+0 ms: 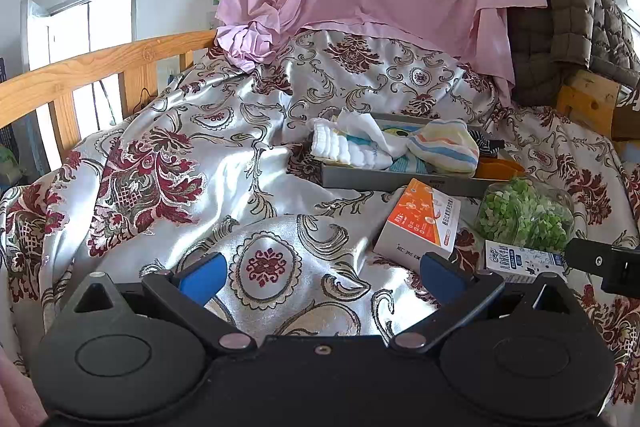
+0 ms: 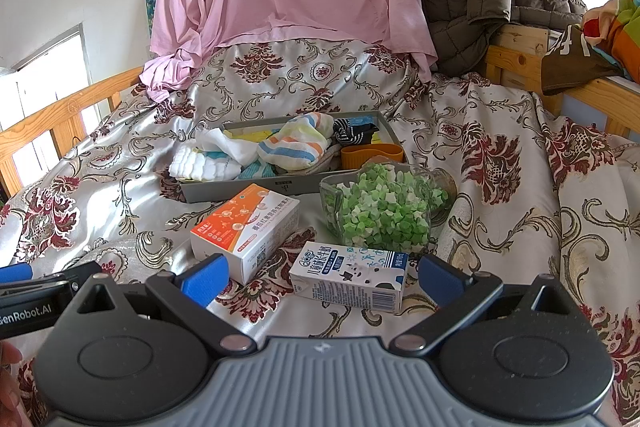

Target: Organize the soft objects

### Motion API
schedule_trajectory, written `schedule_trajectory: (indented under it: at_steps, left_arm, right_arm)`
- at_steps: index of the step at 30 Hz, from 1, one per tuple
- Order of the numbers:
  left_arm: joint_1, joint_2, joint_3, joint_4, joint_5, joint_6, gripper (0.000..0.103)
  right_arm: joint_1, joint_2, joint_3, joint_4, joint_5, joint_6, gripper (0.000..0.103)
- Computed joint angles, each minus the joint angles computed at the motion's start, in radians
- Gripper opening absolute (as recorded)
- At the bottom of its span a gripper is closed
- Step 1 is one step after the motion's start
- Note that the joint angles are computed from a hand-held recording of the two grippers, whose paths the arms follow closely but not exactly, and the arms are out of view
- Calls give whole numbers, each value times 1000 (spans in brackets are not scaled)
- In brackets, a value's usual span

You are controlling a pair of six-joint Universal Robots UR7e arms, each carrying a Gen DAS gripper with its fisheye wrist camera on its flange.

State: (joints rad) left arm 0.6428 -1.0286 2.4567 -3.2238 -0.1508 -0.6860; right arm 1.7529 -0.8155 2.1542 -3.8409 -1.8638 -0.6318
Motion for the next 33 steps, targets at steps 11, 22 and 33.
schedule_trajectory:
  at_steps: [11, 22, 33]
  left_arm:
    - [0, -3, -2, 13, -1, -8, 102]
    - [-1, 7, 1, -27, 0, 21, 102]
    - [-3, 15, -2, -41, 5, 28, 102]
  right_arm:
    - [1, 0, 0, 1, -1, 1, 103]
    - [1, 0, 0, 1, -1, 1, 103]
    - [2, 0, 0, 1, -2, 1, 103]
